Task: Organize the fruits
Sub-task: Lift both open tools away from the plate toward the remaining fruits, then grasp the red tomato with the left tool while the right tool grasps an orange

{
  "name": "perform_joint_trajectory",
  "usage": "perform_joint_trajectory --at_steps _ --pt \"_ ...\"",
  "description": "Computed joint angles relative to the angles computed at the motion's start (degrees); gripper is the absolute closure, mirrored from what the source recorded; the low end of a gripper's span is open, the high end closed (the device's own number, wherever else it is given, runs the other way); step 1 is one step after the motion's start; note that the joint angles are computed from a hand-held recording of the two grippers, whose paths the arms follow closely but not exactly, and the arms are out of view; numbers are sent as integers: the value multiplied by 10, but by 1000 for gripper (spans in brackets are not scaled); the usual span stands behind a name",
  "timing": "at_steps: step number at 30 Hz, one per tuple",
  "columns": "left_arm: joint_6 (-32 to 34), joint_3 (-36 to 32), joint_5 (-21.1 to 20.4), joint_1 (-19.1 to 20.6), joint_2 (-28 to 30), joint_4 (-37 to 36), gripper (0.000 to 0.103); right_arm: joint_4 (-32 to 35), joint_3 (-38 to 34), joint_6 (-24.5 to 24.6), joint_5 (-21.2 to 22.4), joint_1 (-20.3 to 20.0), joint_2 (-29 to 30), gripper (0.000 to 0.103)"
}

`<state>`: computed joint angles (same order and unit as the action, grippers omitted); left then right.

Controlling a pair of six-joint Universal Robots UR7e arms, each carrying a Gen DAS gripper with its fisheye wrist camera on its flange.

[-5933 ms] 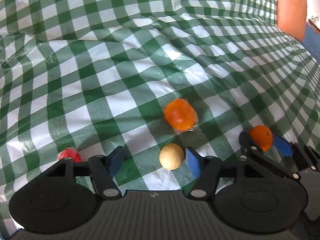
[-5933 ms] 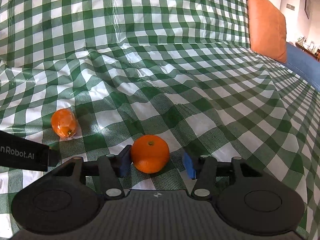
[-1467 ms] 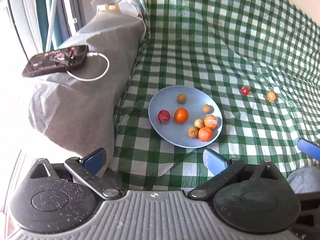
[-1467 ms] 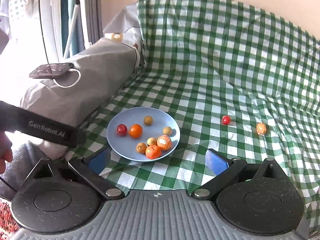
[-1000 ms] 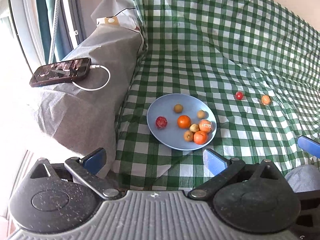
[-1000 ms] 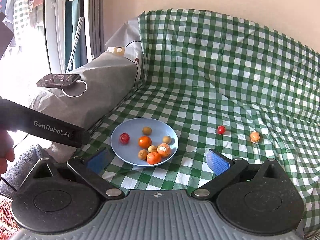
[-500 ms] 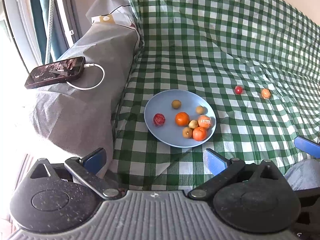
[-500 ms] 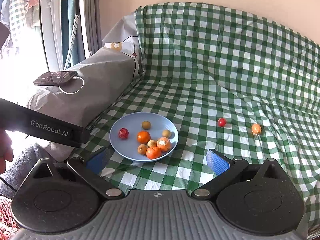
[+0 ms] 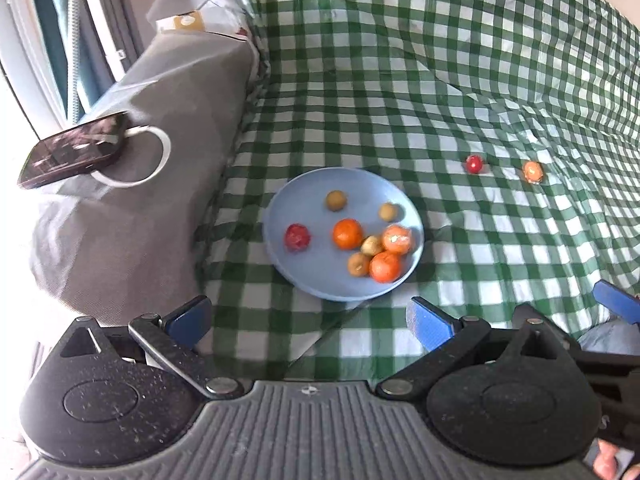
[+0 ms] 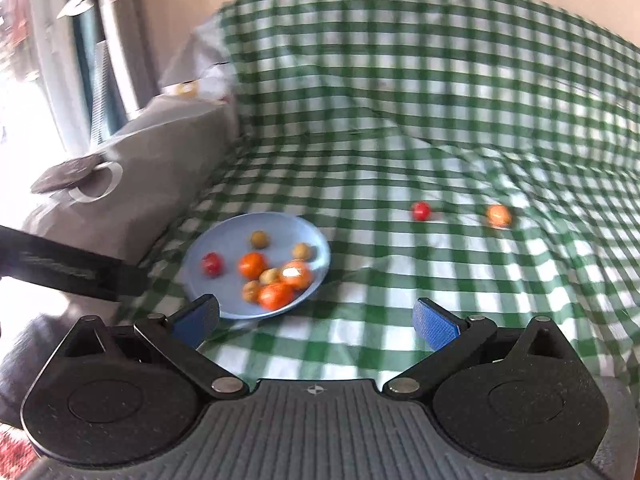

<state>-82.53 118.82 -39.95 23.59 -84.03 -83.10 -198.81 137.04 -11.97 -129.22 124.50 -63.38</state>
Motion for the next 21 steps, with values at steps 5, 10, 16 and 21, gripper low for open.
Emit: perform_joint_trajectory --at_steps 5,10,16,21 --pt "108 -34 18 53 77 -126 0 -99 -13 -34 -32 -63 27 1" --pt "286 -91 41 118 200 -293 0 -228 -59 -134 -22 -166 72 1" --pt "495 -205 19 204 356 -480 0 -216 -164 -201 48 -275 119 1" --pt "577 -324 -42 264 462 -517 0 -162 -255 -217 92 -328 162 1"
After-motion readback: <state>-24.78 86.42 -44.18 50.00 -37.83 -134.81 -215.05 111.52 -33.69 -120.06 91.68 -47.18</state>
